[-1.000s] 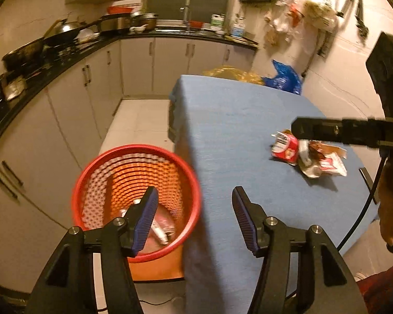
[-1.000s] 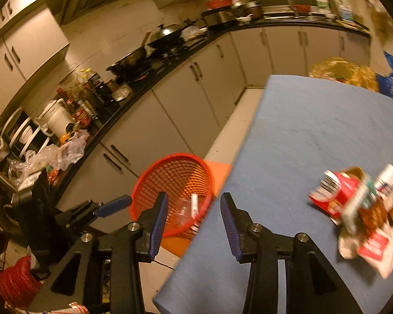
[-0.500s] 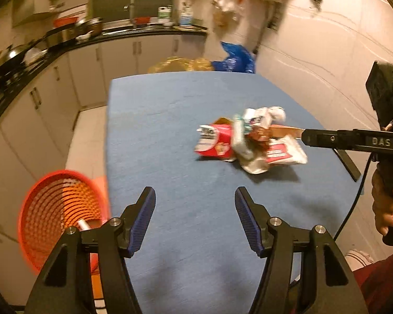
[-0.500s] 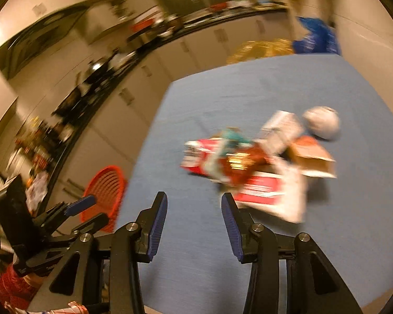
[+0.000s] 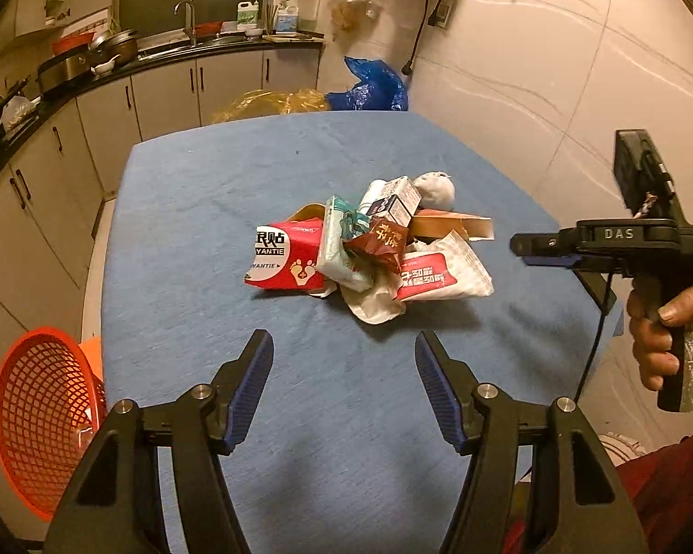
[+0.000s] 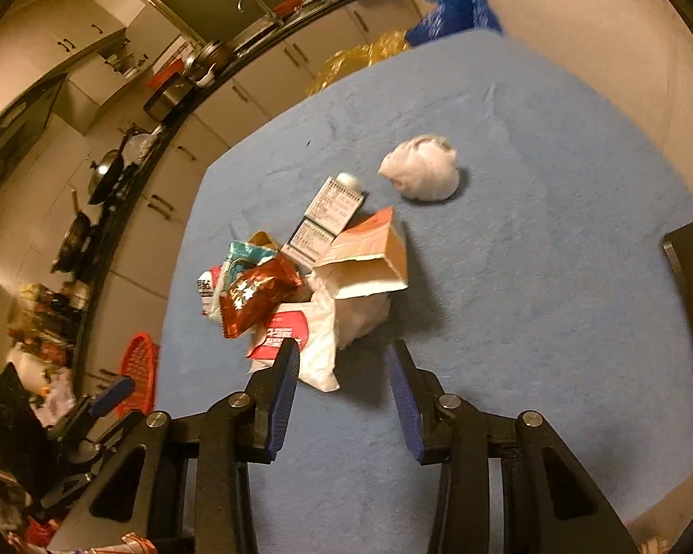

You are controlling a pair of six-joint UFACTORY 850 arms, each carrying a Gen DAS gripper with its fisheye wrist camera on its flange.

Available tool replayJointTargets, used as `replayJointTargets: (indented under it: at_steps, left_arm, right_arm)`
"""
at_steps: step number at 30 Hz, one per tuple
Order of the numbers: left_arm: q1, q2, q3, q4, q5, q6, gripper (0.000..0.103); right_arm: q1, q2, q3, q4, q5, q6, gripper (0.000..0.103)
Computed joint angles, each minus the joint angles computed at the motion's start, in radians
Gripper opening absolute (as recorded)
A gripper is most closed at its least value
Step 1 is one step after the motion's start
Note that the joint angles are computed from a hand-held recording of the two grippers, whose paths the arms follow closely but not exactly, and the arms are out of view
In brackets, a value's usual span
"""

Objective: Collect trash
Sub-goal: 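Move both open tools back over the trash pile, then grasp the white packet with red label with the right tool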

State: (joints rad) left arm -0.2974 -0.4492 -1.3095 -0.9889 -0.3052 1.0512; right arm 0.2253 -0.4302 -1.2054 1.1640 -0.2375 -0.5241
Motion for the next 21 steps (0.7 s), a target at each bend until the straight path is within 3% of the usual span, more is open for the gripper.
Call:
replayJointTargets:
  at_steps: [3, 6, 10, 14, 21]
  left_arm:
    - [-0.004, -0.002, -0.001, 0.041, 0.013, -0.044, 0.063]
    - [-0.004, -0.008, -0.009, 0.113, 0.021, -0.128, 0.067]
    - [0.004, -0.025, -0.034, 0.183, 0.008, -0.226, 0.067]
    - [-0.001, -0.038, -0.058, 0.210, 0.010, -0.250, 0.068]
    - [-0.016, -0.095, -0.146, 0.220, -0.024, -0.219, 0.075]
  right_arm:
    - [-0.014, -0.042, -0.027, 0.091, -0.058, -0.091, 0.040]
    - [-0.014, -0.099, -0.079, 0.074, -0.114, -0.078, 0.038]
    - [-0.006, -0.144, -0.123, 0.091, -0.150, -0.105, 0.012]
    - [0.009, -0.114, -0.103, 0.149, -0.127, -0.230, 0.001]
    - [0.016, -0.003, 0.015, 0.151, -0.098, -0.291, 0.001]
